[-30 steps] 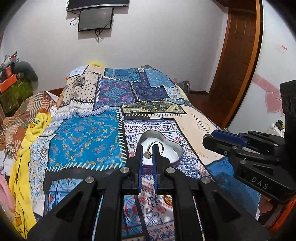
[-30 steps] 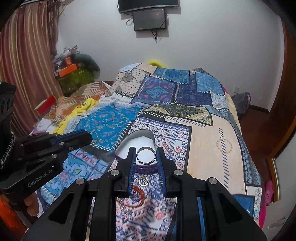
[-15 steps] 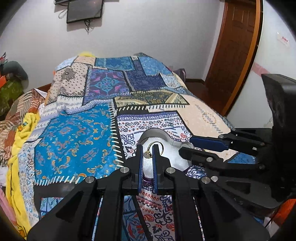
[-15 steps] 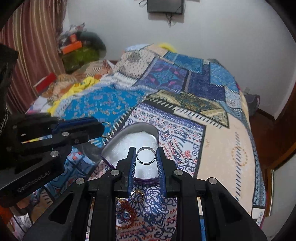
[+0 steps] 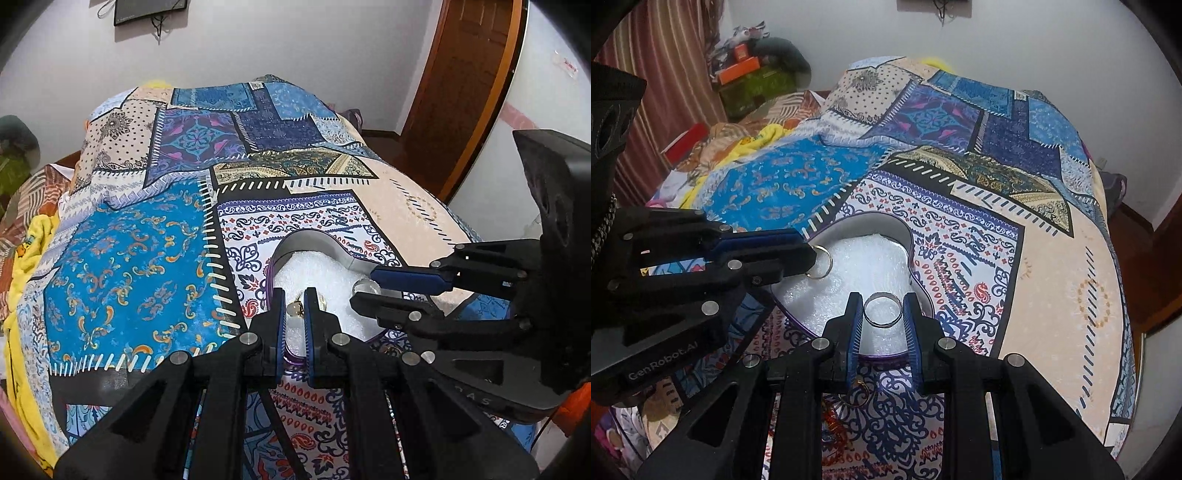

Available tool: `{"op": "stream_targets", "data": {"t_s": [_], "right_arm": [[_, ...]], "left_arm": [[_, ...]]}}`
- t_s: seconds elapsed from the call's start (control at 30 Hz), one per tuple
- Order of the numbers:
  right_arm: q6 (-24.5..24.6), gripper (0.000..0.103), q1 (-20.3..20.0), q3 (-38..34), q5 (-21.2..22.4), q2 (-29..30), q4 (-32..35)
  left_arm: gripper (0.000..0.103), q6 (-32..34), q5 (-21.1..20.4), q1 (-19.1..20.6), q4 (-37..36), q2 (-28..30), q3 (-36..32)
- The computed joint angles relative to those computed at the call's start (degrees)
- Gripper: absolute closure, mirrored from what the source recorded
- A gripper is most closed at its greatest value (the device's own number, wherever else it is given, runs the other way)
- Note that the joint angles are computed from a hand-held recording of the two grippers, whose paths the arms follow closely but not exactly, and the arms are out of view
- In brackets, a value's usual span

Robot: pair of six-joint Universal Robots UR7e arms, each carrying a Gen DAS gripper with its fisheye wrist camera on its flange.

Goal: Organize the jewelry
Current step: 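Carry both rings over the heart tin while the left gripper releases its ring inside, then open the right gripper to drop its ring into the heart tin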

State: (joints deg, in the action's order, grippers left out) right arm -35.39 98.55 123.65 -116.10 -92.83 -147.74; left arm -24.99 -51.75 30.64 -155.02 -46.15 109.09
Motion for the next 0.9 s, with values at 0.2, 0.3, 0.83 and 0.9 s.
{"op": "stream_targets", "data": {"t_s": [0.2,0.3,0.83,0.9], "right_arm": [[-0.32,0.083,0.08,-0.08,-0.09,0.20,0.50],[-1.19,0.083,0.51,0.06,-0.52,0.19,0.08],[0.07,0.070,4.58,0.83,-4.78,-2.55,-1.33],[0.45,0.067,5.25,1.20,-4.74,-3.89,-1.41]], "left_arm": [[0.095,-0.34,0.24,-0.16,0.28,-0.15,-0.03],[0.095,-0.66,0.59,-0.48,0.47,-0.55,0.24],[0.094,-5.90,4.39,-4.71,3.49,-5.56,3.50],[0.094,-6.89,4.83,-5.71,4.33,-6.57,4.19]]}}
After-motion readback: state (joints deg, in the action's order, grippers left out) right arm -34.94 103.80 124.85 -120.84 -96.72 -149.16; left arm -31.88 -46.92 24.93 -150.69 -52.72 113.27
